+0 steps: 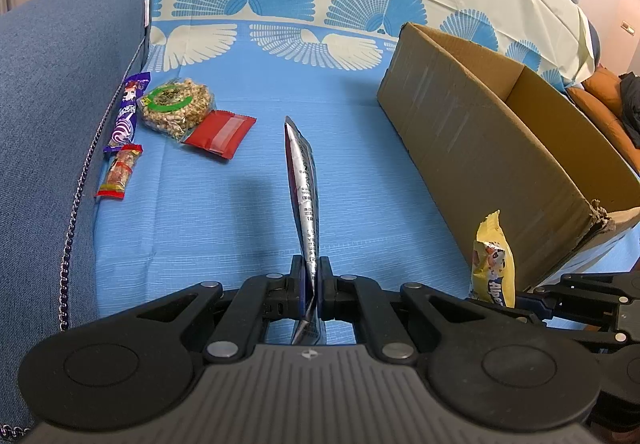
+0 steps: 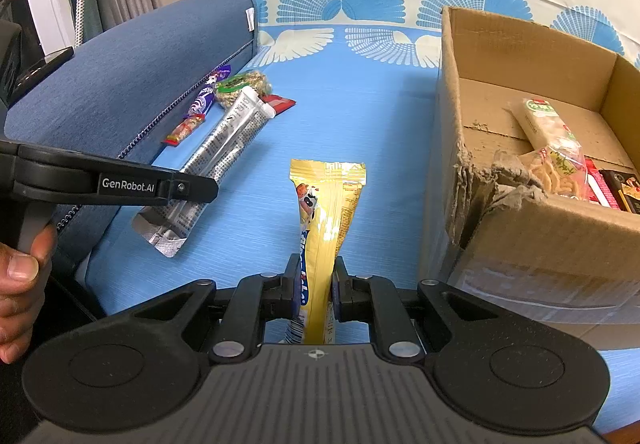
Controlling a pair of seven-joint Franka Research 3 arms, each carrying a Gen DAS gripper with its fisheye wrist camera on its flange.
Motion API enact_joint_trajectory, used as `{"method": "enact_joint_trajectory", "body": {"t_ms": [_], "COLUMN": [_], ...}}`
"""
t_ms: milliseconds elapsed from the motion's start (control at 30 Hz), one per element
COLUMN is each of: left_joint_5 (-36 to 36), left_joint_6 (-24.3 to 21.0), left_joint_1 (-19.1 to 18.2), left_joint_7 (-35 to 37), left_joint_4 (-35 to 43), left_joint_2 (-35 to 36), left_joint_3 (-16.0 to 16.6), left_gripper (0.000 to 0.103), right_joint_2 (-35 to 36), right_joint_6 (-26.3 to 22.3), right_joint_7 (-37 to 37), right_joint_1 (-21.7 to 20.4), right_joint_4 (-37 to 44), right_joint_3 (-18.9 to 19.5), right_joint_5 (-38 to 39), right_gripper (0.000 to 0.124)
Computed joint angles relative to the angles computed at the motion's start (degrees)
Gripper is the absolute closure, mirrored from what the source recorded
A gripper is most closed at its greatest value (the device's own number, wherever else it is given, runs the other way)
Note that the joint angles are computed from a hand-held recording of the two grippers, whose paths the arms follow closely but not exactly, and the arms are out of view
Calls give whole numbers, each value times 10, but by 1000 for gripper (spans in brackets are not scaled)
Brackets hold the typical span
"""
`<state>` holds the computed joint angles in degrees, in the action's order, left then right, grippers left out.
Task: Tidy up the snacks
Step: 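Lift the silver pack with the left gripper while the right gripper lifts the yellow bar, then carry both packs over the box and open both grippers to drop them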
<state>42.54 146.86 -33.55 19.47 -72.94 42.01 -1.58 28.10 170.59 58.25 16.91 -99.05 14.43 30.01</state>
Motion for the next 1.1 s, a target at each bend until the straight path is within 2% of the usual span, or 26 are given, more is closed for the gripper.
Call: {"method": "enact_joint_trajectory", "body": {"t_ms": [933,1033,1100], "left_joint_5": [4,18,43], "left_joint_6": [2,14,38], "left_joint_1": [-2,-7,-14], "left_joint_7": [-4,-23,-57], "left_joint_4": [0,-11,-30], "left_joint_2": [-1,-8,-20], "left_joint_3": [3,11,25], "left_gripper": [98,98,98], "right_joint_2": [0,-1,-4], "right_joint_6": [8,20,33], "right_joint_7": [-4,-16,-34], "right_joint_1": [-1,-9,-21], "right_joint_4": [-3,-8,-12], "right_joint_3": [3,15,31], "right_joint_5": [1,9,19], "right_gripper": [109,109,109]}}
